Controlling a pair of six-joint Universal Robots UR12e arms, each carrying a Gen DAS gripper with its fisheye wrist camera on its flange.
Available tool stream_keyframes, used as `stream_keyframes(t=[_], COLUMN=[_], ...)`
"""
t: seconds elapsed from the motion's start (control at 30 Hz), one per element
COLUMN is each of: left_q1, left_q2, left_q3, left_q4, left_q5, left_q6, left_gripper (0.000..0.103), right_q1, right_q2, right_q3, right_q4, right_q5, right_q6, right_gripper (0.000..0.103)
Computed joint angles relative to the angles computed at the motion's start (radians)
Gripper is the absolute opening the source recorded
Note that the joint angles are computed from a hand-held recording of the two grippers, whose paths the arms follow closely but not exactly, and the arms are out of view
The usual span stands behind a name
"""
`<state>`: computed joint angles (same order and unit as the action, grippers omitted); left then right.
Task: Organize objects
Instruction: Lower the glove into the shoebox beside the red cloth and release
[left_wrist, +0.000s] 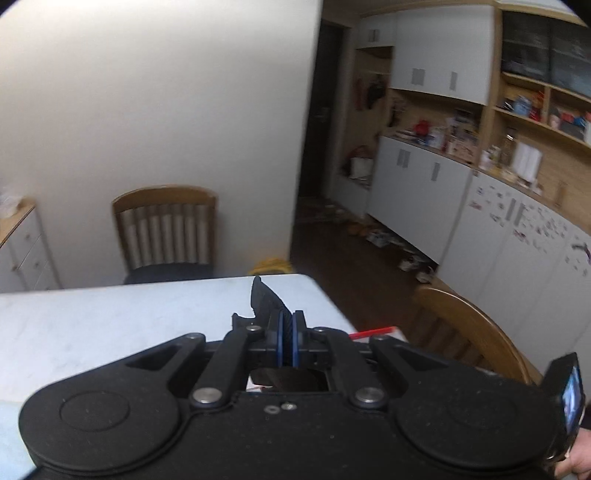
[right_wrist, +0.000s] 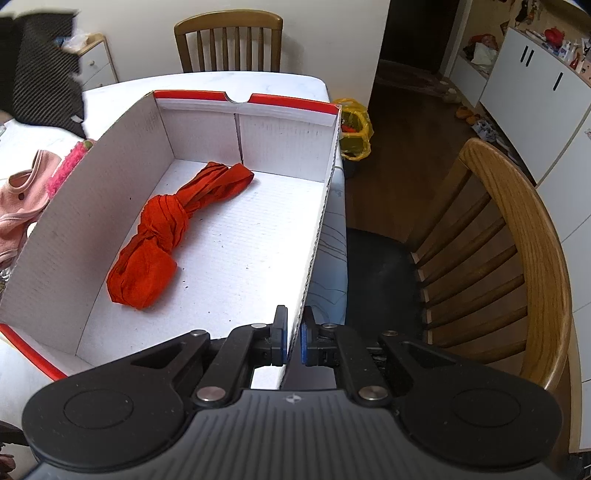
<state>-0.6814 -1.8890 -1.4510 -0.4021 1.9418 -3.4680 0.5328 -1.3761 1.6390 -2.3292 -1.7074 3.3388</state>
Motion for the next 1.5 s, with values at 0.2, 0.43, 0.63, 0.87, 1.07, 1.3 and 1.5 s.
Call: stream_keyframes(t=[0.2,0.43,0.63,0.87,1.07,1.3,1.5], left_q1=[-0.020,-0.034,-0.033,-0.016,-0.009,-0.005,0.003], left_q2=[-0.070,-0.144,-0.182,-0.189,-0.206,-0.225,-0.222], left_q3=[0.066,0.128,0.146,0.146,0.165,0.192,0.194], left_q4=[-0.007,-0.051,-0.084,-0.212,-0.306,-0.386,-0.413], left_q5=[-0.081,-0.122,-0.141,-0.170,-0.188,-0.219,-0.255], left_q6=[0.061,0.099,0.101,0.064,0.062,0.064,0.036], left_gripper=[0.002,0.002,0.002,0.002,0.002,0.007,0.019], right_q1=[-0.005,-0.014,-0.017,-0.019,-0.019,-0.019,-0.020], right_q2=[-0.002,-0.001,0.000,-0.001,-0.001,-0.001,-0.002], right_q3=[0.002,0.000,-0.001,0.002,0.003,0.004,0.004], right_q4=[-0.001,-0.002,-0.004,-0.009,-0.011,-0.011,-0.011], right_q5=[0.013,0.031,0.039,0.044,0.044,0.046,0.047], right_q6=[-0.013,-0.023,-0.024,-0.019,-0.017,-0.016,-0.016], right_gripper=[0.006,0.006,0.006,0.006,0.006,0.006,0.006])
